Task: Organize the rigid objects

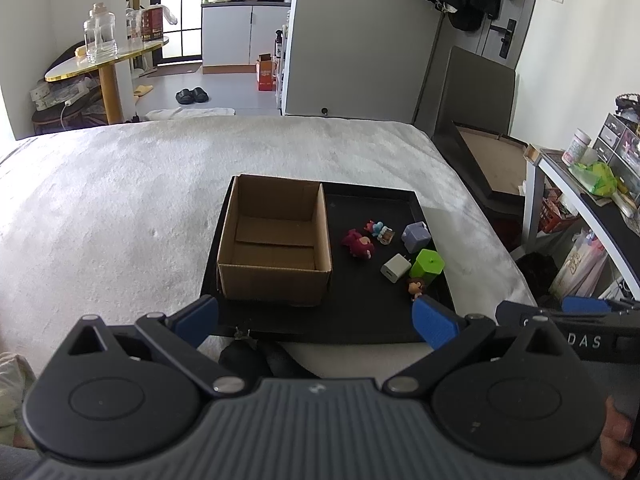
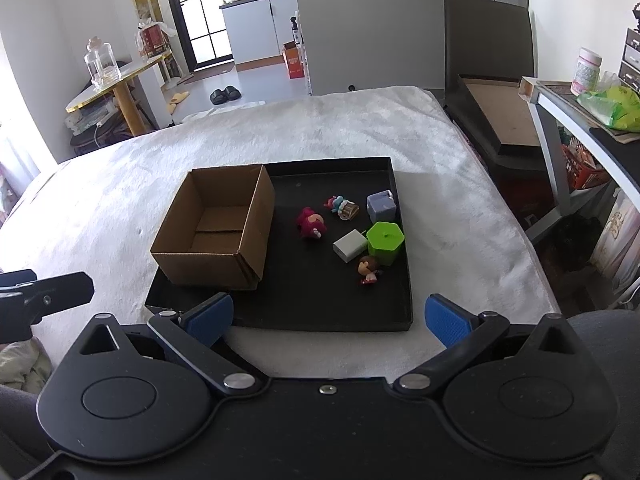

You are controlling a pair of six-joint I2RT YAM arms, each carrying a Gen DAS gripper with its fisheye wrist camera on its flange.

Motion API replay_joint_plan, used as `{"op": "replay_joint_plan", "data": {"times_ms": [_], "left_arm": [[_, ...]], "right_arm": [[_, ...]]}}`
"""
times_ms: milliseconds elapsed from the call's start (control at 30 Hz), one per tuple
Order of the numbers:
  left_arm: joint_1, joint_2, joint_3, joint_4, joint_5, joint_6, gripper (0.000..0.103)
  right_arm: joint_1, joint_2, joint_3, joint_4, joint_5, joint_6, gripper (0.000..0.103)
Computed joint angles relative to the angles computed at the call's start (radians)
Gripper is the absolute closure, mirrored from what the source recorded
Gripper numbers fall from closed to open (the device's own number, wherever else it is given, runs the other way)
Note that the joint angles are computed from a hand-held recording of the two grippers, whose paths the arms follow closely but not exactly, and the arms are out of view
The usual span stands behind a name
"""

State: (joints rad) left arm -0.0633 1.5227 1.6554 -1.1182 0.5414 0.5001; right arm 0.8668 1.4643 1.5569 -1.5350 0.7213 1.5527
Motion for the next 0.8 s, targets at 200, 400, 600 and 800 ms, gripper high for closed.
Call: {"op": "replay_joint_plan", "data": {"times_ms": [200, 400, 600, 800], "left_arm": [[-0.023, 0.025, 0.000, 0.038, -0.014, -0.035, 0.000], [-0.045, 0.081, 0.018, 0.082, -0.042, -0.080, 0.000], [-0.061, 0.117, 0.004, 0.154, -0.068, -0.115, 0.001], [-0.085, 0.179, -0.008, 0.219, -0.109, -0.151, 0.001]], "right_arm": [[-0.027, 0.004, -0.016, 0.045, -0.007, -0.047, 0.000], [-0.042, -0.019, -0.072, 0.121, 0.024, -0.112, 0.000], [-0.092, -0.060, -0.156, 0.215, 0.027, -0.170, 0.000], [-0.149, -0.119, -0.278, 0.316, 0.036, -0.227, 0.000]]}}
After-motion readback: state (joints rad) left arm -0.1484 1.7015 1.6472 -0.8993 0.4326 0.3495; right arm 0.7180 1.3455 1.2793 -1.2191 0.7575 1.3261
